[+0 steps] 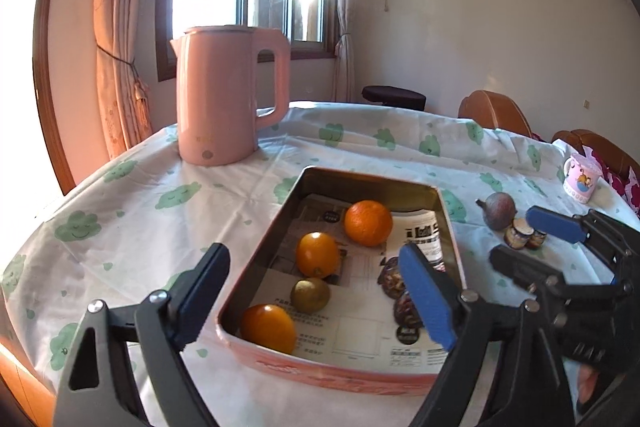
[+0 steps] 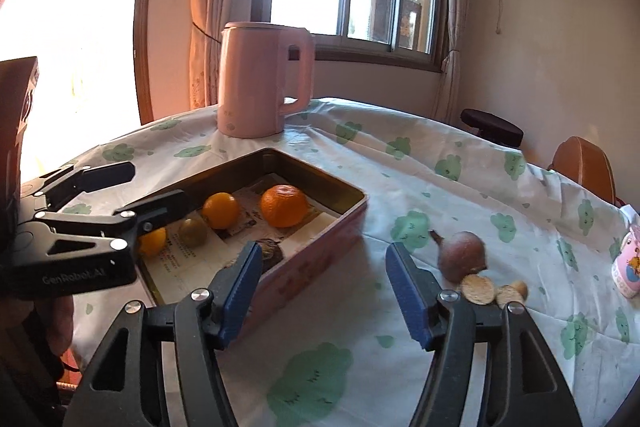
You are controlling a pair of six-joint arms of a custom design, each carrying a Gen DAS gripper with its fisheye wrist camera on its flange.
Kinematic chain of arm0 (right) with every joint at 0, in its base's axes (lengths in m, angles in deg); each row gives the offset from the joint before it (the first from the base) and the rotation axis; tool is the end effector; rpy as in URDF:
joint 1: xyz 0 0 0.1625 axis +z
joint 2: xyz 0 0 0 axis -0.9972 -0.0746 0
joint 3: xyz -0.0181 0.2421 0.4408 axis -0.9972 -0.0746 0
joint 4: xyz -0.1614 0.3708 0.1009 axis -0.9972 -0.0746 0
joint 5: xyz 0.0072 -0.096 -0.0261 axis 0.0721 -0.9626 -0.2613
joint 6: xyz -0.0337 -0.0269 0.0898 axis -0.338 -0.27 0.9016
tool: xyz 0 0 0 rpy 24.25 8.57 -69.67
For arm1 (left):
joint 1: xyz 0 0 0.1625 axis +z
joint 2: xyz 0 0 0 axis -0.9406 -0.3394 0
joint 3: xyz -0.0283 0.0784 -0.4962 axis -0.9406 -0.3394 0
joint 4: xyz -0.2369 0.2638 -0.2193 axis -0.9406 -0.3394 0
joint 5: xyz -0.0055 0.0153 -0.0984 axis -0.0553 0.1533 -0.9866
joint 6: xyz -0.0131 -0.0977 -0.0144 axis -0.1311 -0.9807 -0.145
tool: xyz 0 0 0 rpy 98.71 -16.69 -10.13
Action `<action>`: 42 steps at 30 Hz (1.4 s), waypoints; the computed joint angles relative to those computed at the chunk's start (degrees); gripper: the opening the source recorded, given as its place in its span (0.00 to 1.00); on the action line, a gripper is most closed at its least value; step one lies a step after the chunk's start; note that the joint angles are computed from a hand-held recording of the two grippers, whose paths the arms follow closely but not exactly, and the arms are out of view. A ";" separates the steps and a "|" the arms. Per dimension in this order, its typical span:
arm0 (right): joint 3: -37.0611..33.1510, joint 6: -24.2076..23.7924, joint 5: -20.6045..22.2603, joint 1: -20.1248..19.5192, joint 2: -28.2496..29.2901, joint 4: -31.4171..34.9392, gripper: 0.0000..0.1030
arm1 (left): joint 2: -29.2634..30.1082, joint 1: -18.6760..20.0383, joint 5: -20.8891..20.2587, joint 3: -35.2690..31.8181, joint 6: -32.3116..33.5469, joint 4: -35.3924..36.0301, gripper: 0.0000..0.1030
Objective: Organize fruits
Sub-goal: 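Grasp a tan round slice with the right tool while the left grasps the brown round fruit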
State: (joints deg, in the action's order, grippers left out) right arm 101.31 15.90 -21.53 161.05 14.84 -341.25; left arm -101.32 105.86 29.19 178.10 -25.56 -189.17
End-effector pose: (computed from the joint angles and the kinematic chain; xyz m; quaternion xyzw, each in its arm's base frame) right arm 0.0251 -0.4261 0.1764 0.3104 -0.8073 0.4040 0.2978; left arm -0.2357 -0.4356 -0.0228 0.2407 0.8232 -0.4328 0.2775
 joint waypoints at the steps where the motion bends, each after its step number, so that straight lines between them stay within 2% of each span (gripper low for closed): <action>1: 0.20 -0.04 -0.02 -1.00 -1.15 -0.27 0.64 | -0.05 -0.29 -0.28 -0.24 -0.12 0.53 0.86; 5: -0.86 1.57 -2.59 -4.77 -5.51 0.11 0.64 | 0.29 -1.50 -1.20 -2.02 -0.32 3.51 0.86; 8: -3.22 4.15 -5.95 -6.75 -9.25 6.16 0.64 | 1.22 -2.76 -2.05 -4.11 0.15 6.44 0.88; 11: -5.34 5.21 -8.49 -7.43 -10.78 10.81 0.64 | 2.68 -4.01 -2.58 -6.71 1.27 9.26 0.92; 17: -8.12 4.29 -10.99 -6.67 -11.46 17.44 0.64 | 4.02 -4.29 -4.67 -11.26 1.26 16.54 0.93; 20: -9.10 4.60 -10.26 -7.14 -12.72 21.18 0.64 | 4.17 -4.03 -5.20 -12.67 0.38 19.19 0.93; 23: -10.11 6.61 -9.47 -7.76 -14.26 26.32 0.57 | 4.01 -3.63 -5.80 -13.35 0.11 20.55 0.93; 27: -10.87 8.75 -9.29 -8.53 -15.26 30.59 0.56 | 4.03 -3.31 -6.06 -14.18 -0.60 21.62 0.93; 28: -10.93 8.81 -9.34 -8.45 -15.34 30.98 0.56 | 3.98 -3.22 -6.27 -14.37 -0.85 21.94 0.93; 31: -11.11 8.27 -10.41 -7.94 -14.89 30.91 0.44 | 3.84 -2.91 -7.16 -15.00 -1.58 22.78 0.93; 32: -11.01 8.03 -10.34 -7.88 -14.78 30.52 0.35 | 3.84 -2.73 -7.45 -15.48 -2.02 23.40 0.93; 35: -10.17 7.25 -10.00 -7.88 -13.94 26.34 0.34 | 4.00 -2.11 -8.39 -17.29 -3.41 25.48 0.93; 39: -8.72 9.75 -5.97 -9.78 -14.82 22.18 0.34 | 5.04 -1.30 -8.85 -21.26 -4.58 29.48 0.93; 42: -9.00 11.35 -7.33 -10.26 -14.42 17.34 0.34 | 6.74 -0.68 -8.12 -25.48 -4.21 33.24 0.92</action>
